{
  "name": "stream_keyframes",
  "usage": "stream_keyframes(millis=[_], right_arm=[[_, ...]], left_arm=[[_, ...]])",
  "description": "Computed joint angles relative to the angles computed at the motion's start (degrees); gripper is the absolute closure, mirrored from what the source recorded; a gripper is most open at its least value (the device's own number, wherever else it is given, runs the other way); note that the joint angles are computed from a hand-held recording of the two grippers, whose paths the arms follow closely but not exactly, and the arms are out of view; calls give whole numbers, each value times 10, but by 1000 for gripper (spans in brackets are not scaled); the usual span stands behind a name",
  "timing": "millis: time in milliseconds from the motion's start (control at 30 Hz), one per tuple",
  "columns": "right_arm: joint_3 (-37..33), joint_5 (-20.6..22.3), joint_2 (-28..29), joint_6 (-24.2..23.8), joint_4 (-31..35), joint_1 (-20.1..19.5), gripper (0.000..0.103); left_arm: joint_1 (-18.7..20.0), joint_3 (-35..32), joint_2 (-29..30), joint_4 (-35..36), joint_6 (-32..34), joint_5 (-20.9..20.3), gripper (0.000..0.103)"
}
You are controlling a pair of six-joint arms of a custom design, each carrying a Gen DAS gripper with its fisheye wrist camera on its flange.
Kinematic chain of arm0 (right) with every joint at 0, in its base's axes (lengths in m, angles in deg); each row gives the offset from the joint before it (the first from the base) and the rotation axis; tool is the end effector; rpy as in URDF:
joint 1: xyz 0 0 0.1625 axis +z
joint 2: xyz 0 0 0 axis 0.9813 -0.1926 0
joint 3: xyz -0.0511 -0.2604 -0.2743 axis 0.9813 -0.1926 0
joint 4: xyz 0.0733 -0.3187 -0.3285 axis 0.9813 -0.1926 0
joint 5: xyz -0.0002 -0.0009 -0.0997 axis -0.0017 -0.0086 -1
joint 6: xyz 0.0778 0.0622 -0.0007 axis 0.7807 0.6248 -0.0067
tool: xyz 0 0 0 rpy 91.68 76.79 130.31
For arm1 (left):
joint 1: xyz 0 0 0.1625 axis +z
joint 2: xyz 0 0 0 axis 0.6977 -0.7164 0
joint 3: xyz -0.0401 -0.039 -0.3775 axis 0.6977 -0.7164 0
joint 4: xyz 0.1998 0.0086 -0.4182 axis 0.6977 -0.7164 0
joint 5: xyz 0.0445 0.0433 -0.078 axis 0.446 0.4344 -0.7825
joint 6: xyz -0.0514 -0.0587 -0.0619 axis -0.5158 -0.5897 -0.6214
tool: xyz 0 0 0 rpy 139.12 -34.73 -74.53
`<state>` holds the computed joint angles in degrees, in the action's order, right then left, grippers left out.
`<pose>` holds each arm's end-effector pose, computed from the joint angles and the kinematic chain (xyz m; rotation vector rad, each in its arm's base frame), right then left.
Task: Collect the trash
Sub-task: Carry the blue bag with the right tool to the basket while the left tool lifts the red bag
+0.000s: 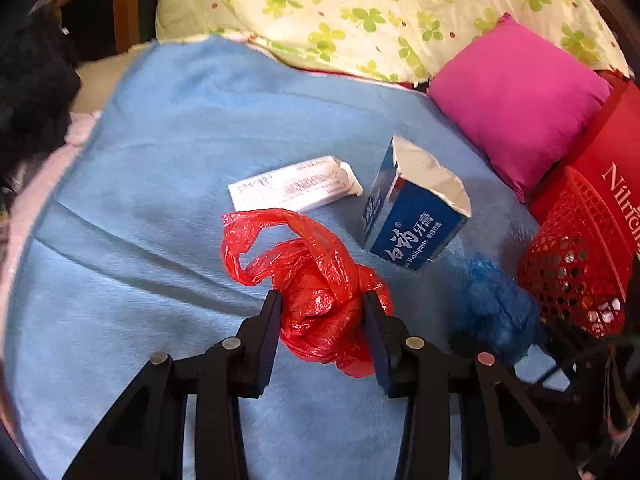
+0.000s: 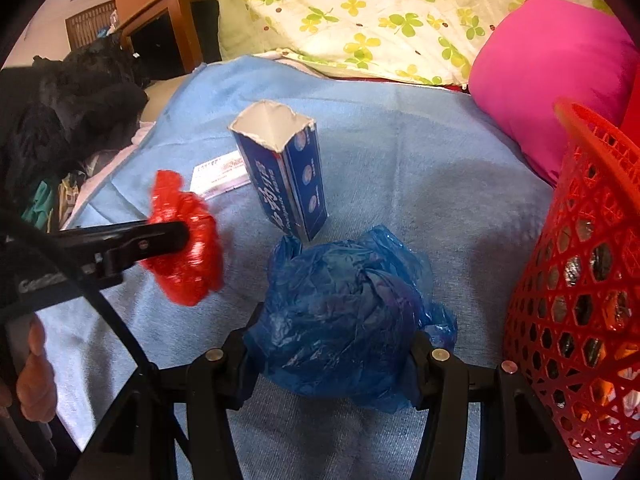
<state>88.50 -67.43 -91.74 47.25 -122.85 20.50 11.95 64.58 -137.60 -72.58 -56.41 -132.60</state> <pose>0.2035 -0.6918 0.1133 0.6337 -2.4097 0.7054 -0.2137 -0.6826 0.1748 0.3056 2.4396 -0.7278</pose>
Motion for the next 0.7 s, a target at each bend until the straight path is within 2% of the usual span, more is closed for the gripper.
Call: stream_keyframes(millis=[200, 367, 700], right_arm=[[27, 26, -24, -8, -13, 2, 44], [63, 61, -56, -12, -39, 4, 44], [155, 167, -137, -36, -151, 2, 44]], left_arm=[[-36, 68, -61, -33, 5, 50, 61], [-68, 106, -89, -60, 11, 91, 61], [-129, 125, -94, -133, 62, 147, 61]])
